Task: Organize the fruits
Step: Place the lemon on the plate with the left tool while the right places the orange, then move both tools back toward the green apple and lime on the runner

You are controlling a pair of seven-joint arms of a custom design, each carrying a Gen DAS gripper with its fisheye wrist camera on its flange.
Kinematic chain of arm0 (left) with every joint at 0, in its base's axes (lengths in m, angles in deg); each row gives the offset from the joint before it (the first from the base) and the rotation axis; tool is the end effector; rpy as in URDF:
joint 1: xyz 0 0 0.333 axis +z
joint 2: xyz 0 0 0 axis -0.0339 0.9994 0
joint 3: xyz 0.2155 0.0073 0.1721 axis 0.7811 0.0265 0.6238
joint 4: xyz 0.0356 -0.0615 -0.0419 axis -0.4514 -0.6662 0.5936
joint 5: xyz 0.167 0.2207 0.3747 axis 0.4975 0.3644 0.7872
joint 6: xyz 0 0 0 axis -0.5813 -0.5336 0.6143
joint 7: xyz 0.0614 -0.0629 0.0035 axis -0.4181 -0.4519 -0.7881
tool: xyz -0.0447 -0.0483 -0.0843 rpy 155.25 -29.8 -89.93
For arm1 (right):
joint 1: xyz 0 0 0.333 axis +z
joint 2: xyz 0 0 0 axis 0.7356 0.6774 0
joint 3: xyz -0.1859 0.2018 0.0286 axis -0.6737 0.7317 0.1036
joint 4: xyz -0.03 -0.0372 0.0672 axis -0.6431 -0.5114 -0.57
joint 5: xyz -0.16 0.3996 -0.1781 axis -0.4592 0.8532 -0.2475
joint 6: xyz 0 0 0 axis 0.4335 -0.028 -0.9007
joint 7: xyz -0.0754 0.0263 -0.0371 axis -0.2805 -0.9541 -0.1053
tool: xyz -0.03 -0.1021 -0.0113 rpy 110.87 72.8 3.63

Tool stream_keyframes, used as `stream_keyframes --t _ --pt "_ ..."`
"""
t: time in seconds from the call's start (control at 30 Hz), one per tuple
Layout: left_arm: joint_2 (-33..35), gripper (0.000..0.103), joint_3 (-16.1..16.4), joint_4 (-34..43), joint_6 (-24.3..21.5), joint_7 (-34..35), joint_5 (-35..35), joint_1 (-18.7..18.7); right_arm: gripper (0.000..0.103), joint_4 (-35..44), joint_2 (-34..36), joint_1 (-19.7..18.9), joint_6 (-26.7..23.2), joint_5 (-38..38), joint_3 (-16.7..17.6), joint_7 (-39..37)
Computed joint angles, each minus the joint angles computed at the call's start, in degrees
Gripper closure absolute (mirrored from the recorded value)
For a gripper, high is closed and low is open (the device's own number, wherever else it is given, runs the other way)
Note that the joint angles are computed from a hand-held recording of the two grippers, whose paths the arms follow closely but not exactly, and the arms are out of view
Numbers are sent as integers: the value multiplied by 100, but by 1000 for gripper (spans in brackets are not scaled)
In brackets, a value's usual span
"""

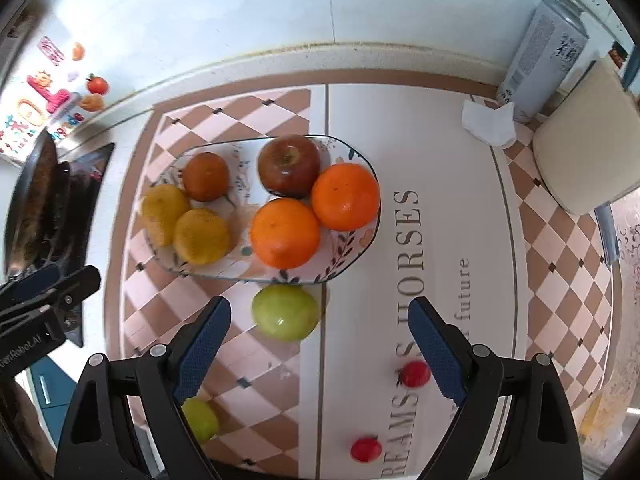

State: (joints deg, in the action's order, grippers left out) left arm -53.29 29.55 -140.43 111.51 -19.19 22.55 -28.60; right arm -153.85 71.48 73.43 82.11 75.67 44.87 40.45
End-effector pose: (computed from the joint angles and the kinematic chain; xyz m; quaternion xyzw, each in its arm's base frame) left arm 0.4414 -0.4514 0.4259 -0.7467 0.6550 -0.0719 0.0901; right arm 0.4689 0.3407 0.4057 -0.7283 0.6738 -0.0420 0.1175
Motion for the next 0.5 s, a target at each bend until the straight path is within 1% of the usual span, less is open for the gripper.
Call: stream_keyframes --t 0.3,0.5 --pt "-719 28 -202 -280 13 -162 18 -166 11 -695 -1316 173 -93 160 80 164" --pt "-1121 28 -342 -344 -97 -244 72 -244 11 -1028 -2116 297 -245 255 137 221"
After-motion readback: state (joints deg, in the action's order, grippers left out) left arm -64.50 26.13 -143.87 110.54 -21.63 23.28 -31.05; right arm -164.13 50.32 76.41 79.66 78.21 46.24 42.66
